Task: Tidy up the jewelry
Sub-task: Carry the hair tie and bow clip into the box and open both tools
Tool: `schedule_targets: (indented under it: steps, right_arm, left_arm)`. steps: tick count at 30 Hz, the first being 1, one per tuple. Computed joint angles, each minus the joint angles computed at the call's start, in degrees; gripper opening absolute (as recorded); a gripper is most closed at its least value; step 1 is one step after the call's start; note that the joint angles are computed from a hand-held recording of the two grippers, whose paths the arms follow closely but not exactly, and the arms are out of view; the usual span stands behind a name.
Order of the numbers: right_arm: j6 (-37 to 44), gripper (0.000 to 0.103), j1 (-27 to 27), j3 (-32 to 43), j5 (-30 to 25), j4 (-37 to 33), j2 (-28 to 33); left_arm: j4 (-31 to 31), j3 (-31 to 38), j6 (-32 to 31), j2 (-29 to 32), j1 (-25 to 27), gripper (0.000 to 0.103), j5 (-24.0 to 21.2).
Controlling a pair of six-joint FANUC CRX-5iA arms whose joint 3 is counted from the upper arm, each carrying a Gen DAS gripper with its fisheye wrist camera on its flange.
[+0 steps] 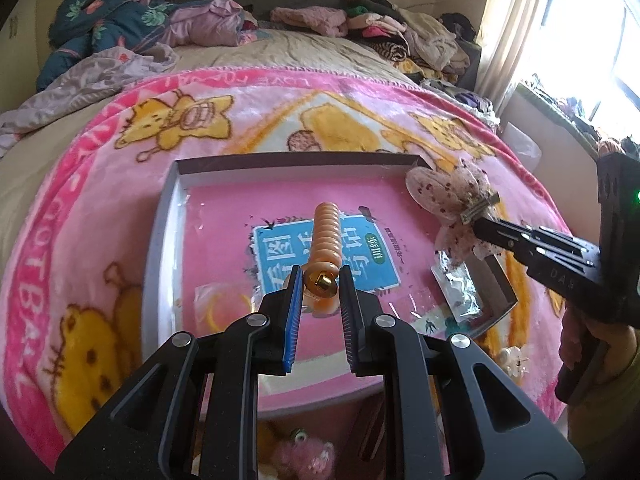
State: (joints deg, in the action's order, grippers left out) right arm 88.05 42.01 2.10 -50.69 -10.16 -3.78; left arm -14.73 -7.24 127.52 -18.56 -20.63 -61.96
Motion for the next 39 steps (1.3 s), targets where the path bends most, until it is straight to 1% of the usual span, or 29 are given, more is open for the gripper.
schedule_targets:
  steps: [7,16,21,26,34,37,39]
  right_arm:
    - [0.9,0.014,-0.8,3.4,-2.0,-0.9,2.8]
    - [1.5,0.014,-0.7,6.9,-4.6,-0.8,5.7]
    - [1.2,0.014,-0.5,7.8,-5.7,-0.8,6.8]
    - [0.1,0.014,0.2,7.0,-6.3,0.1,6.8]
    - [-2.1,0.020,1.5,4.8,-6.7,1.4,5.9]
    - [-3.4,0.027,2.1,3.8,-6.2,2.0,5.3]
    - [-4.4,0.031,2.4,3.1,-5.8,2.2,4.7]
  left_arm:
    - [2.6,0.2,-3.1,2.5,1.4,0.012,0.6]
    - [4.7,0.0,-5.9,4.0,2.5,0.012,0.4]
    - [5.5,-0.5,-6.2,3.9,2.7,0.012,0.4]
    - [5.9,-1.1,-6.4,2.9,2.6,0.012,-0.5]
    - [6.0,-2.3,-6.1,0.8,3.3,0.012,-1.7]
    - [6.8,-3.3,-6.1,-0.4,4.1,0.013,-1.7]
    - [7.0,-3.7,-6.2,-1.1,4.4,0.016,-2.1]
